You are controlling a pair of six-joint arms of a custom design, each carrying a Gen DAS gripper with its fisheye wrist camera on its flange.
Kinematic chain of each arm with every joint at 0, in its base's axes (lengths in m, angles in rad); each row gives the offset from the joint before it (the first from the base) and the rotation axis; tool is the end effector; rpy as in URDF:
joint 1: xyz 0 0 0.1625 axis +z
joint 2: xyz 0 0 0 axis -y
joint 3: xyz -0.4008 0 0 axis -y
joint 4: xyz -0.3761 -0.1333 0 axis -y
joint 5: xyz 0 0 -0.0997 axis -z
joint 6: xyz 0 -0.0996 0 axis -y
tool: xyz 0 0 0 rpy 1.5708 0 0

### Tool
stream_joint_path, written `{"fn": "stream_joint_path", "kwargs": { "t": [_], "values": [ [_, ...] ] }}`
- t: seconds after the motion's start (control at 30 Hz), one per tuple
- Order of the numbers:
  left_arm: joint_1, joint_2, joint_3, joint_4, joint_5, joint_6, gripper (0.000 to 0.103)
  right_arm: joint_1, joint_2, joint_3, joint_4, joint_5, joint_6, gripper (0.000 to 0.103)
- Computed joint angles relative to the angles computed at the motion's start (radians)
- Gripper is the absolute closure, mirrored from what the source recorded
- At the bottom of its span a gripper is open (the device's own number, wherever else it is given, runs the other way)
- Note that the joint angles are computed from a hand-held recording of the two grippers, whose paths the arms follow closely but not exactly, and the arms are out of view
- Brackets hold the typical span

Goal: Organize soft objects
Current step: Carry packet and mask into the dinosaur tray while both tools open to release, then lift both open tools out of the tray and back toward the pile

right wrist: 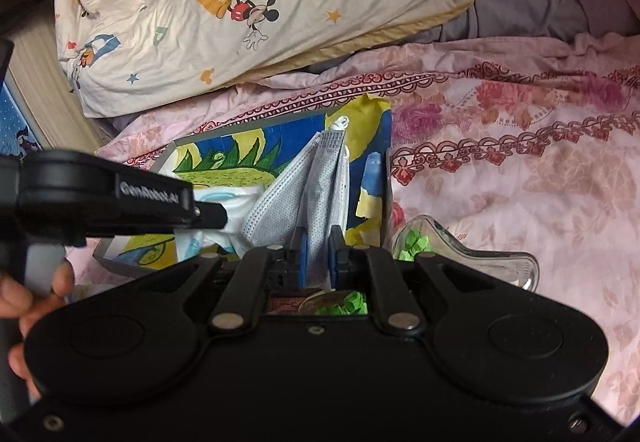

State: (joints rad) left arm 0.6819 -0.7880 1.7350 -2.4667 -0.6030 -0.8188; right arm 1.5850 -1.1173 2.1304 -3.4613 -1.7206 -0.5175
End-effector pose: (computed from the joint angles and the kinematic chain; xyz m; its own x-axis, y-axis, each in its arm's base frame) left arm -0.3294 -0.5447 0.0799 -0.7881 -0.1408 -0.5992 0.2925 0.7709 -0.5659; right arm 0.1257 -0.5124 0.2174 -0.8562 -0.2286 0.4634 -0.4978 0.6052 -0.6212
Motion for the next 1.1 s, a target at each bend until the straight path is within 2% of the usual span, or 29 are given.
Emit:
{"fn": "stream_joint_path", "kwargs": {
  "t": [0.27, 0.57, 0.73, 0.87, 1.1],
  "values": [
    [0.011, 0.024, -0.045, 0.099, -0.01, -0.048, 0.072, 0.001, 0.023, -0.033, 0.029, -0.023, 0.035, 0.095],
    [0.017, 0.0, -0.031, 0.11, -0.022, -0.12, 0.058, 0.01, 0.03, -0.043, 0.022, -0.058, 0.059, 0.085],
    [0.007, -0.016, -0.007, 0.092, -0.006, -0.149, 0.044, 0.012, 0.027, -0.039, 0.011, -0.055, 0.066, 0.075],
    [-0.009, -0.036, 0.022, 0.056, 0.025, -0.154, 0.038, 0.015, 0.019, -0.031, -0.002, -0.043, 0.06, 0.061],
    [-0.065, -0.097, 0.108, -0.02, 0.112, -0.18, 0.024, 0.015, 0.0, -0.011, -0.042, -0.02, 0.056, 0.042]
  ]
}}
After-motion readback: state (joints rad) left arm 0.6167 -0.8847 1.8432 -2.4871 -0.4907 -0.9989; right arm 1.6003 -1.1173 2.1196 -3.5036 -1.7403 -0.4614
